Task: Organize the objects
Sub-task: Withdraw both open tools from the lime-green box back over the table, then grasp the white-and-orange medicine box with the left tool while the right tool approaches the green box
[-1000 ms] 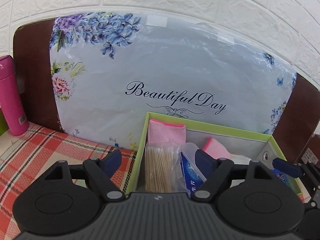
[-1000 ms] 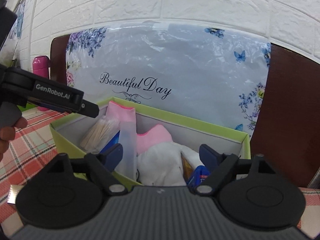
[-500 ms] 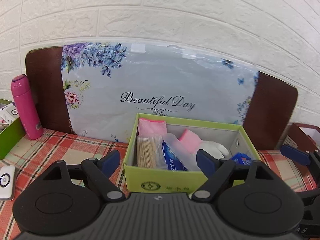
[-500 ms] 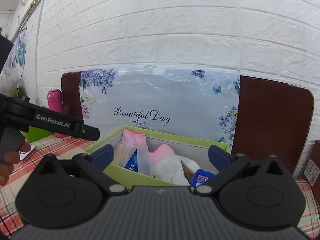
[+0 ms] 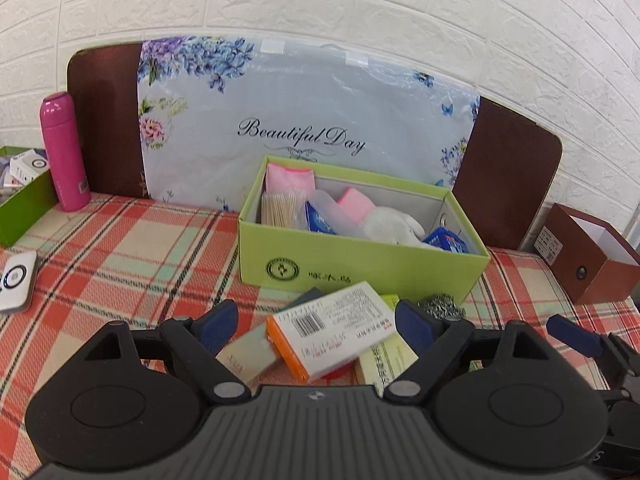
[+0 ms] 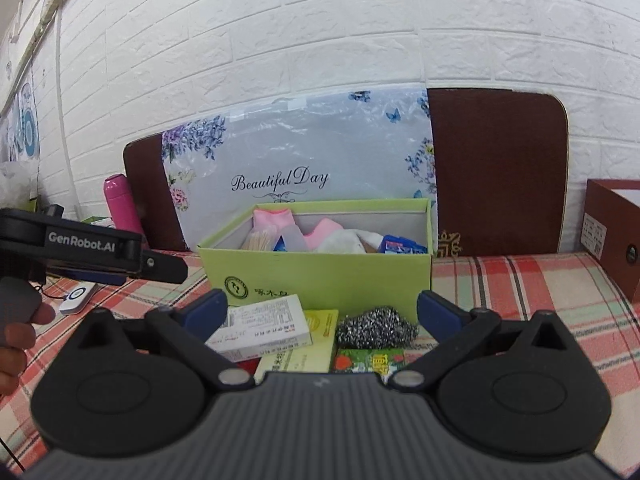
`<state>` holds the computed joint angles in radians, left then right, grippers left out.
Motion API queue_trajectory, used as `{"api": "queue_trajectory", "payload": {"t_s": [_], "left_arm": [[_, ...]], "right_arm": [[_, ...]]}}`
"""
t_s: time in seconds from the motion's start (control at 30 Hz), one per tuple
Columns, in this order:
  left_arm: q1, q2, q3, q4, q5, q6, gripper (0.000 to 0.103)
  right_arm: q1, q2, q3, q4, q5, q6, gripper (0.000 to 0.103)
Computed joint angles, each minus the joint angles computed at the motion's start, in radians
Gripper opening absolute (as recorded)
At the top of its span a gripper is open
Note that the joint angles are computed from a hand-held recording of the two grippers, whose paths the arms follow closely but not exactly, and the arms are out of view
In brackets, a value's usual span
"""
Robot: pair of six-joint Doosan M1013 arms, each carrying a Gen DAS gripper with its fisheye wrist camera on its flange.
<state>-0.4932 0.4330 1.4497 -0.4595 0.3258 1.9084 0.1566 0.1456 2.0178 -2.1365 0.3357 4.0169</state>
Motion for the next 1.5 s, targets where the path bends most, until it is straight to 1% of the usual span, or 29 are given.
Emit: {"api": "queue_trajectory", "payload": {"t_s": [0.27, 0.57, 0.63, 0.7, 0.73, 0.77, 0.83, 0.9, 0.93, 0.97, 1.03, 1.1, 1.17, 1.27, 1.37, 1.4, 1.43, 1.47, 1.5], "left_arm": [[0.005, -0.003, 0.025, 0.028, 0.026, -0.041, 0.088], [0.022, 0.003, 0.043, 0.114, 0.058, -0.139, 0.089], [0.026, 0.005, 0.047, 0.108, 0.062, -0.133, 0.088], [0.031, 0.005, 0.051, 0.074, 0.063, -0.097, 0.088], [0.034, 0.005, 0.055, 0.041, 0.061, -0.059, 0.088], [0.038, 0.006, 0.057, -0.012, 0.061, 0.005, 0.088], [0.042, 0.01, 0.054, -0.082, 0.07, 0.107, 0.088], [0.042, 0.018, 0.043, -0.124, 0.073, 0.19, 0.089], [0.04, 0.024, 0.034, -0.137, 0.071, 0.225, 0.089], [0.037, 0.032, 0.022, -0.143, 0.072, 0.255, 0.089], [0.03, 0.055, -0.013, -0.152, 0.083, 0.316, 0.089], [0.024, 0.086, -0.059, -0.17, 0.11, 0.39, 0.089], [0.015, 0.117, -0.107, -0.154, 0.143, 0.435, 0.089], [0.008, 0.15, -0.15, -0.185, 0.167, 0.568, 0.089], [-0.003, 0.169, -0.174, -0.098, 0.168, 0.551, 0.089], [-0.002, 0.174, -0.178, -0.085, 0.181, 0.554, 0.089], [0.0, 0.174, -0.17, -0.085, 0.177, 0.564, 0.086], [0.0, 0.164, -0.146, -0.096, 0.141, 0.584, 0.082], [0.0, 0.154, -0.128, -0.09, 0.124, 0.583, 0.081]], "right_arm": [[0.014, -0.003, 0.022, 0.105, -0.014, -0.05, 0.103], [0.032, 0.018, 0.019, 0.229, -0.042, -0.165, 0.103], [0.034, 0.029, 0.011, 0.261, -0.055, -0.21, 0.103], [0.04, 0.043, 0.003, 0.276, -0.052, -0.249, 0.103], [0.041, 0.051, -0.001, 0.285, -0.043, -0.276, 0.103], [0.043, 0.06, -0.007, 0.306, -0.029, -0.316, 0.103], [0.048, 0.082, -0.025, 0.421, 0.033, -0.463, 0.103], [0.051, 0.096, -0.04, 0.53, 0.091, -0.59, 0.103], [0.051, 0.099, -0.041, 0.563, 0.116, -0.622, 0.103], [0.05, 0.098, -0.038, 0.573, 0.125, -0.624, 0.103], [0.036, 0.084, -0.02, 0.571, 0.103, -0.59, 0.103], [0.031, 0.074, -0.008, 0.586, 0.094, -0.575, 0.103], [0.029, 0.069, 0.0, 0.592, 0.096, -0.567, 0.103], [0.02, 0.066, 0.002, 0.597, 0.078, -0.555, 0.103], [0.015, 0.072, -0.004, 0.582, 0.065, -0.558, 0.103], [0.014, 0.077, -0.01, 0.578, 0.068, -0.569, 0.103], [0.013, 0.081, -0.015, 0.571, 0.069, -0.577, 0.103], [0.01, 0.085, -0.02, 0.568, 0.066, -0.585, 0.103], [0.005, 0.092, -0.028, 0.578, 0.06, -0.604, 0.102]]}}
